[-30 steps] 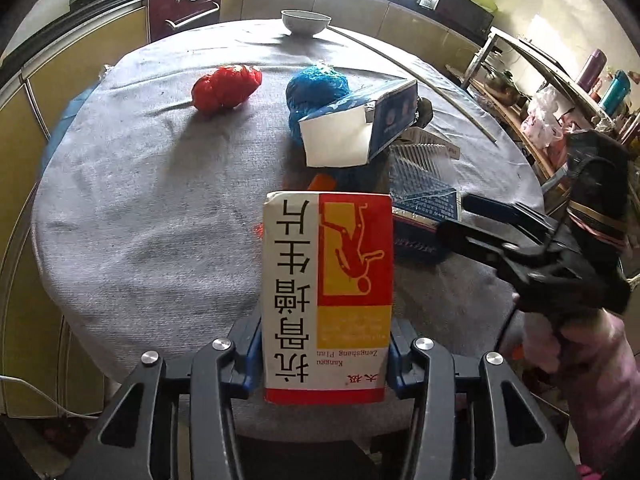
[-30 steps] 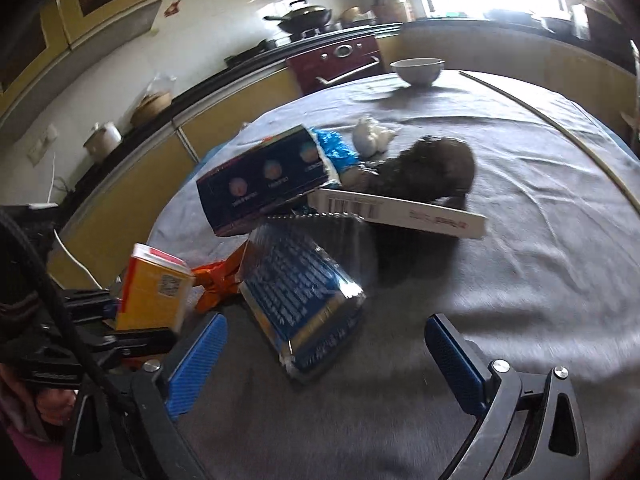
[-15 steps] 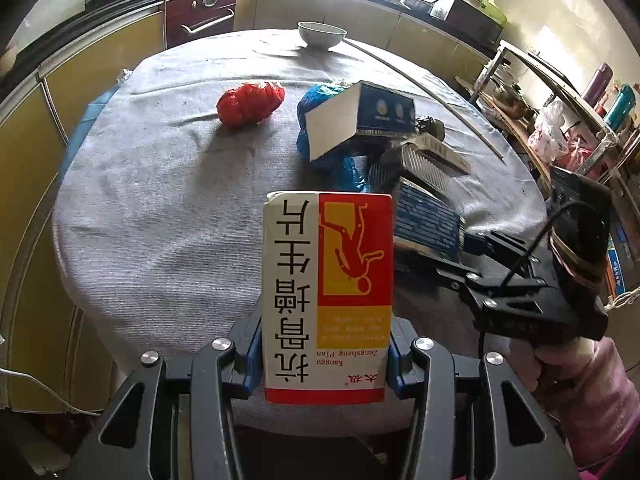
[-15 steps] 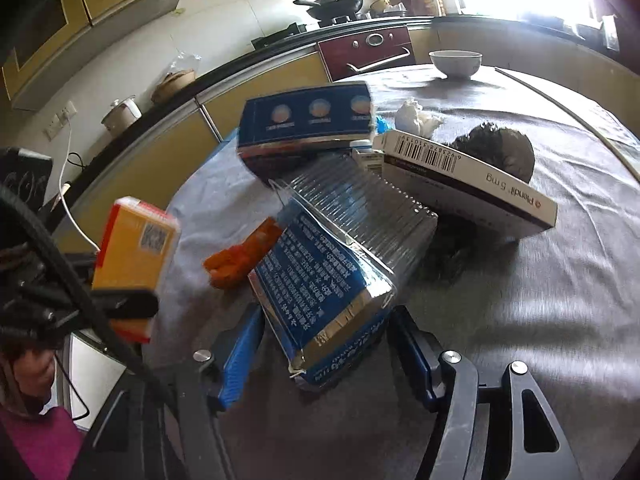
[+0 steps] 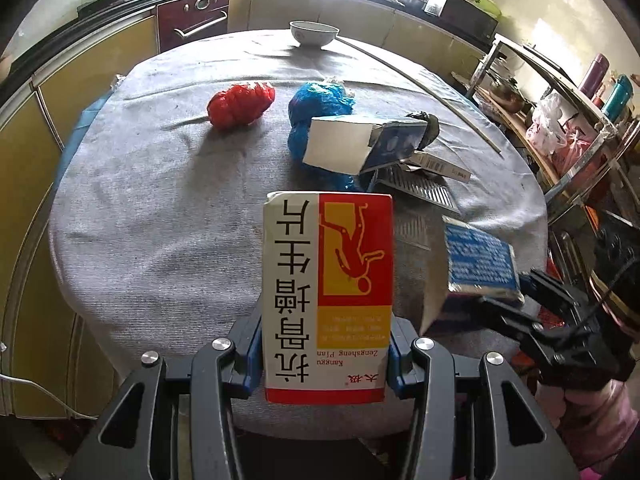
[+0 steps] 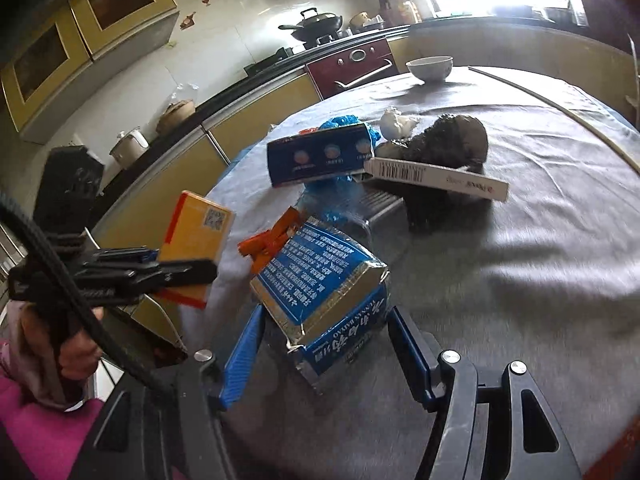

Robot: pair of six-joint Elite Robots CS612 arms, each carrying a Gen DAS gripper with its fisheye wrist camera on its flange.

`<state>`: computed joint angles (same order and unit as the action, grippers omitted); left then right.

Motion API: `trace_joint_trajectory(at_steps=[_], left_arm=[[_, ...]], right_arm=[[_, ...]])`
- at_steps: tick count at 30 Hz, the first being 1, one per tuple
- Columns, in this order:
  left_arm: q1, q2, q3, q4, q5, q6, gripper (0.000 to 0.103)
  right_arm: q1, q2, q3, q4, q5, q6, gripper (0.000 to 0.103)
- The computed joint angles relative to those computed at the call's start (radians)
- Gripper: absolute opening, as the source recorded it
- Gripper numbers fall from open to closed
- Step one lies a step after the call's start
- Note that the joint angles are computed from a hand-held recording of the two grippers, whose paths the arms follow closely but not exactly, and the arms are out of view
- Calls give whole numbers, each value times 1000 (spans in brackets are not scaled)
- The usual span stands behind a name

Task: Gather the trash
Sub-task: 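Grasp the yellow-and-red medicine box with the left tool while the right tool grasps the blue box, then carry both boxes over the red basket and open both tools to drop them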

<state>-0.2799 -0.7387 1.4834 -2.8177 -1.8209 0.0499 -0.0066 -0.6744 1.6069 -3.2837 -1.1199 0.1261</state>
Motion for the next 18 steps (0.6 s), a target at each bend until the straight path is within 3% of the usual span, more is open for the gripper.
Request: trace_joint_trajectory(at_steps=[5,13,18], left_arm=[[-9,-10,15,-17,2,28,50],[-49,-33,45,-44,-17,148,50],[-87,-34,26,22,-85,256,50]], right_arm=[[-2,-24,62,-84,-51,56,67],[-34,-69,163,-198,-145,171,67],[-57,-98,233,-244,-211,233,67]])
